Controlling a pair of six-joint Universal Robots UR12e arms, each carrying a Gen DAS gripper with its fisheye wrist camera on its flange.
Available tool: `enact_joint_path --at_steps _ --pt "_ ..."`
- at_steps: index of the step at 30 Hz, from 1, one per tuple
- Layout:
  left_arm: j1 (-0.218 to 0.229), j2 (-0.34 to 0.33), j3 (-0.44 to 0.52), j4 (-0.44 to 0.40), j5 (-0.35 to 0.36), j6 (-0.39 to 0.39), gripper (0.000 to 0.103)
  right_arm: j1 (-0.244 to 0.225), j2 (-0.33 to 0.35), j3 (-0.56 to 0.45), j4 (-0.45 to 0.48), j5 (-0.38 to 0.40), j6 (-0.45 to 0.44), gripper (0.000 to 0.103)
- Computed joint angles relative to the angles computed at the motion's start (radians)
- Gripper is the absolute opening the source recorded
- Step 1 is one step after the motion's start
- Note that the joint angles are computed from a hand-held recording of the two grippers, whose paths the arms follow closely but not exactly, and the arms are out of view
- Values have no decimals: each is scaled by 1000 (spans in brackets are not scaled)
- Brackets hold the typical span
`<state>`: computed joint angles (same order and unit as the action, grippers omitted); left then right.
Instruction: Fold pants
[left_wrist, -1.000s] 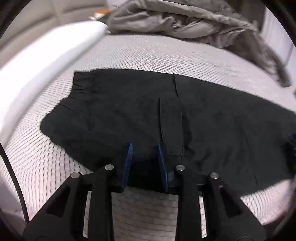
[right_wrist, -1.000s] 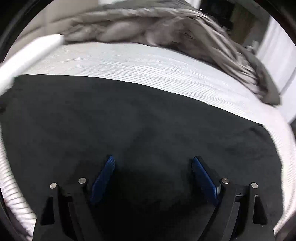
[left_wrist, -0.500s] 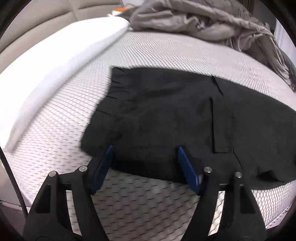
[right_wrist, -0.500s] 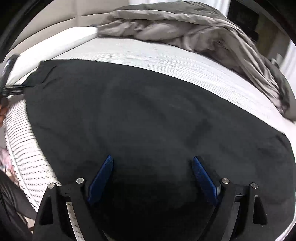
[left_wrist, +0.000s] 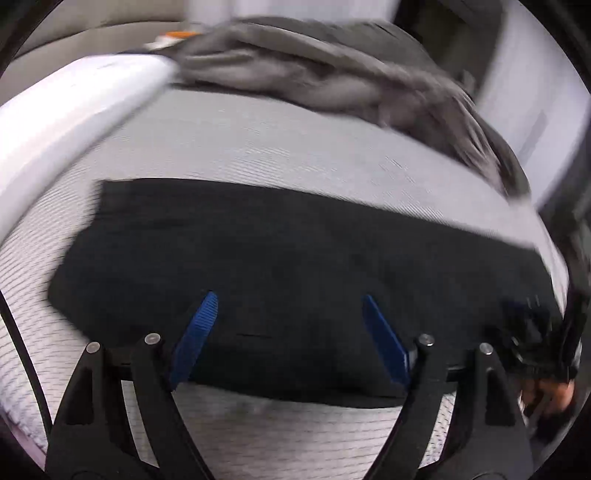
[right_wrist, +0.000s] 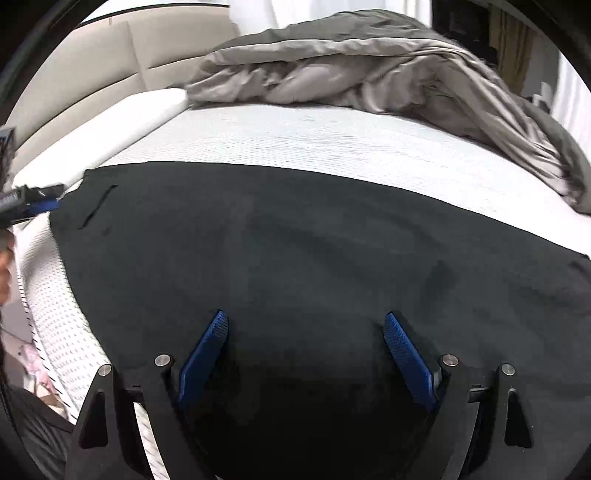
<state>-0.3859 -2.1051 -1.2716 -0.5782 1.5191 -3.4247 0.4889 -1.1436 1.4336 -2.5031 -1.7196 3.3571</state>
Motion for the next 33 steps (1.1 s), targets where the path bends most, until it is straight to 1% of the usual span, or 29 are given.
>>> enact_joint_path --at_steps 1,2,3,4,5,6,7,8,9,10,11,12,13,15,16,17,18,19,21,22,23,24,25,27,28,29,30,31,33 --pt "-8 -12 17 -16 -23 26 79 5 10 -17 23 3 -14 88" --pt "-17 -29 44 -55 -31 73 79 10 16 -27 41 -3 -25 88" --pt "-34 -29 47 -84 -4 102 79 12 19 -32 55 -9 -32 88" --pt "-50 -40 64 -131 57 136 79 10 18 -33 76 -8 -34 88" --pt "-62 -50 73 -162 97 148 79 6 12 -28 88 -1 -32 88" --pt "-61 -44 52 -171 94 169 80 0 2 -14 88 5 -25 88" --pt "-54 -45 37 -144 74 179 80 -8 -9 2 90 6 -25 88" --pt "-42 -33 3 -94 32 186 80 -13 -21 19 86 -8 -27 88" --pt "-30 -17 -26 -74 -8 198 80 -21 -42 49 71 -21 -20 88" --pt "-23 -1 -55 -48 -28 212 80 -28 -57 69 65 -28 -11 88" --pt "-24 12 -76 -38 -15 208 80 -32 -65 81 61 -39 -6 88" --pt "-27 17 -80 -47 28 189 80 -35 -78 99 55 -62 -3 88" --pt "-24 17 -74 -50 35 171 80 -37 -92 118 54 -99 5 88" --pt "-24 36 -92 -10 18 127 80 -43 -116 156 22 -136 40 88" --pt "-29 34 -86 15 12 114 80 -42 -128 171 18 -164 74 88" --pt "-34 40 -96 39 7 115 80 -42 -133 178 5 -157 83 88" --pt "-48 35 -86 59 5 117 80 -44 -136 182 -19 -132 85 88" --pt "-59 41 -89 62 5 121 80 -45 -135 182 -48 -90 80 88" --pt "-95 -6 -15 36 -13 141 80 -38 -121 165 -80 -42 73 88" --pt "-115 -33 24 13 -34 150 80 -30 -105 141 -65 -25 55 88" --pt "-127 -51 50 -5 -53 164 80 -22 -95 126 -48 -24 45 88" --pt "-150 -65 75 -30 -62 192 80 -16 -80 107 -27 -25 31 88" --pt "-169 -86 101 -53 -58 232 80 -10 -70 93 1 -30 11 88" --pt "-197 -112 144 -126 -20 299 81 -5 -71 97 18 -40 -28 88" --pt "-208 -117 147 -137 11 321 81 -9 -82 113 7 -35 -53 88" --pt "-212 -123 147 -132 24 328 84 -17 -96 130 4 -23 -75 88" --pt "-210 -122 143 -129 16 328 87 -25 -115 153 2 -27 -98 89" --pt "-205 -119 142 -140 -1 319 88 -34 -138 183 -6 -63 -107 89" --pt "-192 -111 129 -161 -28 314 93 -51 -176 236 -5 -169 -72 95"
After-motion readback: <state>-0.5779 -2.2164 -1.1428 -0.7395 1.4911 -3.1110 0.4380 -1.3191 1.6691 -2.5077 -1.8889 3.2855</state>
